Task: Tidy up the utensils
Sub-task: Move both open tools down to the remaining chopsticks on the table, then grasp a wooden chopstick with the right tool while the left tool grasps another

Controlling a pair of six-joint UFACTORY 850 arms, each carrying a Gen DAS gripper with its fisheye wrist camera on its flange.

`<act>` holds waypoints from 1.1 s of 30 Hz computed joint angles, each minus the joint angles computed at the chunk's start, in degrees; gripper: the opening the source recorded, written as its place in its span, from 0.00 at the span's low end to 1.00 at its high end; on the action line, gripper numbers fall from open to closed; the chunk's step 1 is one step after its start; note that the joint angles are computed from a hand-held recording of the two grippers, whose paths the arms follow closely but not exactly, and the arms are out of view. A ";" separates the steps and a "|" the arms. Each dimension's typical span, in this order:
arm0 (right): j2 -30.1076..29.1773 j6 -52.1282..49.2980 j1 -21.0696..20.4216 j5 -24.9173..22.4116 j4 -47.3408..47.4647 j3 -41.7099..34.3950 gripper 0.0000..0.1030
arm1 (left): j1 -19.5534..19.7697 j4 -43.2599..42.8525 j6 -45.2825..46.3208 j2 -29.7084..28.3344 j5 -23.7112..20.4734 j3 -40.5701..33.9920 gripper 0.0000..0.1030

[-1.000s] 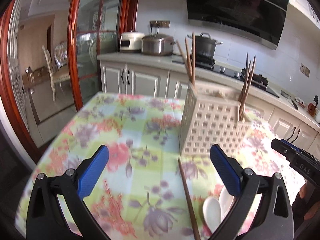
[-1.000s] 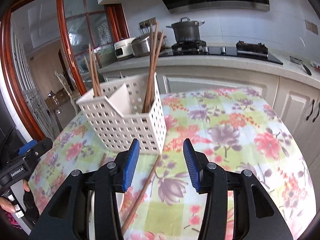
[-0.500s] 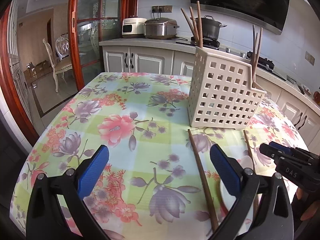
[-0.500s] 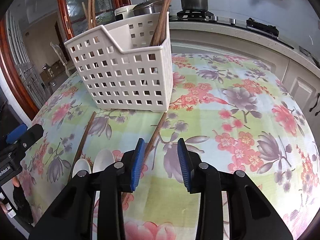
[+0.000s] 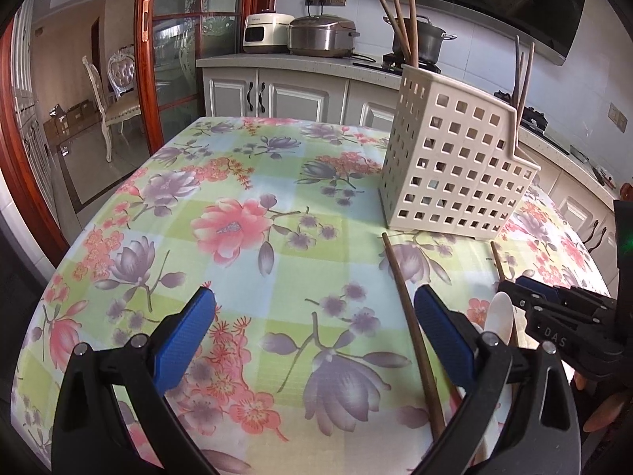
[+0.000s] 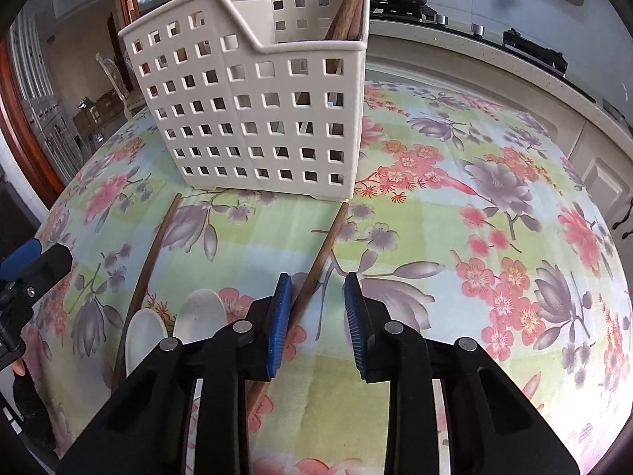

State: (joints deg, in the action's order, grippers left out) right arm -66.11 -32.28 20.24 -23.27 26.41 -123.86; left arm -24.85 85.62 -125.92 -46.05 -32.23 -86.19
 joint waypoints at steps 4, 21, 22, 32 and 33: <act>0.83 3.34 0.41 1.22 -5.50 1.25 0.11 | 0.08 -3.08 3.55 -0.79 0.93 -1.33 0.94; 3.03 -7.95 -2.51 0.00 6.55 5.39 0.07 | 1.06 -28.81 33.61 -9.72 4.69 -17.01 0.62; 3.06 -8.72 -2.61 -0.13 7.26 5.46 0.07 | 1.20 -30.72 35.62 -10.50 4.35 -18.27 0.57; 2.33 -10.18 -3.12 -2.47 8.53 4.02 0.07 | 0.48 -37.39 46.85 -15.20 -2.11 -26.00 0.16; 2.29 -9.84 -3.05 -2.42 8.02 3.93 0.07 | 0.49 -37.73 47.66 -15.24 -2.00 -26.12 0.14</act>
